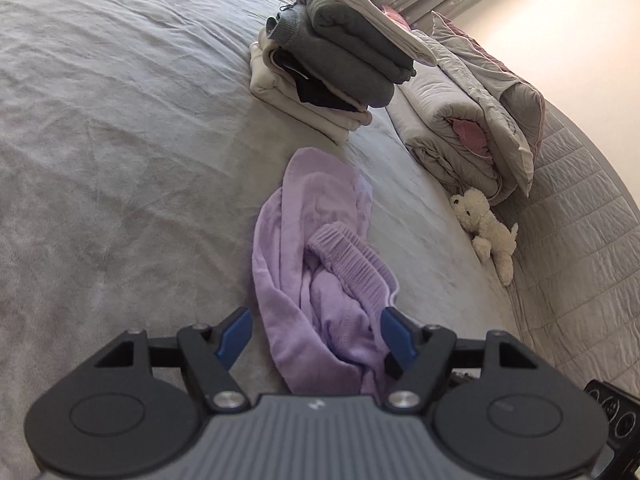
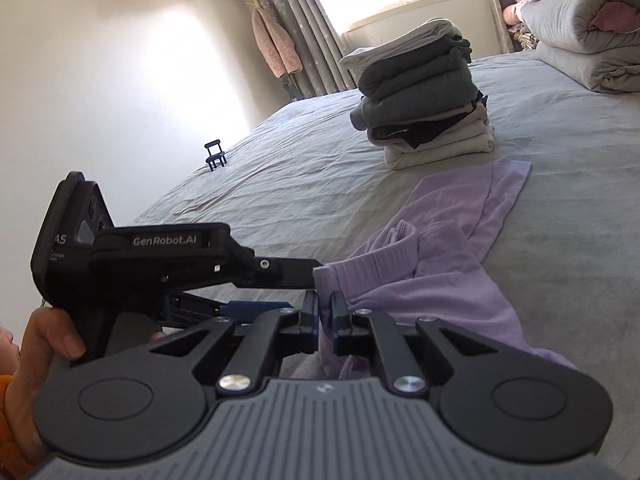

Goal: Fold clothes

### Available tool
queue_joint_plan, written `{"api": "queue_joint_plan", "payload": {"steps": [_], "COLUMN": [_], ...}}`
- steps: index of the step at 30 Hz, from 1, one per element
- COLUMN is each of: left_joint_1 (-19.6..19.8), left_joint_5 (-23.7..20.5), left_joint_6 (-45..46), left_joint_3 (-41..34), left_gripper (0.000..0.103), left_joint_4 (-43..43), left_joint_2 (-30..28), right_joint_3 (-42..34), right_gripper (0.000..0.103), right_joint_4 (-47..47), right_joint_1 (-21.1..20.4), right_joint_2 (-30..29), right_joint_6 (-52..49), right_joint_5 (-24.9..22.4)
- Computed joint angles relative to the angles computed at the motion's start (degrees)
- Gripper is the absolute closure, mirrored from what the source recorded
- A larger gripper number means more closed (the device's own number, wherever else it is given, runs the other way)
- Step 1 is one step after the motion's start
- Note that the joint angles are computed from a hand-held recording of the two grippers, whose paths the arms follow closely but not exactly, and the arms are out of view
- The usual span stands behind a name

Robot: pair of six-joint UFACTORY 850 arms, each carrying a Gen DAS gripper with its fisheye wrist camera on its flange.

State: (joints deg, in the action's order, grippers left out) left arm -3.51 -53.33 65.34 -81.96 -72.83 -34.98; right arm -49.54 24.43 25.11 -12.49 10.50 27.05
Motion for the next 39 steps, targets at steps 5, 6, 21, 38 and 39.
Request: {"api": "queue_joint_plan", "payload": {"steps": [5, 6, 21, 38, 39], "left_joint_1": [0.50, 0.61, -1.54, -2.24, -2.24], "left_joint_5": [-2.49, -3.16, 5.28, 37.02, 39.15], "left_joint_6": [-3.28, -3.74, -5.00, -1.27, -1.11], "left_joint_3": [-0.89, -1.07, 1.11, 5.53, 5.70], "left_gripper": [0.033, 0.033, 0.098, 0.098, 0.098], "left_joint_4": [0.55, 0.49, 4.12, 8.37, 8.46], "left_joint_2": [-0.83, -1.01, 1.42, 6.91, 7.04], "right_joint_3": [-0.39, -0.44, -2.29, -1.84, -1.81], "right_gripper": [0.094, 0.094, 0.093, 0.060, 0.060], "right_joint_4": [-1.66, -2.06, -13.49, -5.87, -4.88], "right_joint_1": [0.75, 0.85, 2.44, 0.80, 0.73], "right_joint_2": [-0.40, -0.45, -2.12, -0.92, -0.87], "right_joint_6": [0.49, 0.60, 7.30, 2.35, 1.83], "right_joint_5": [-2.23, -2.51, -6.33, -4.18, -4.09]}}
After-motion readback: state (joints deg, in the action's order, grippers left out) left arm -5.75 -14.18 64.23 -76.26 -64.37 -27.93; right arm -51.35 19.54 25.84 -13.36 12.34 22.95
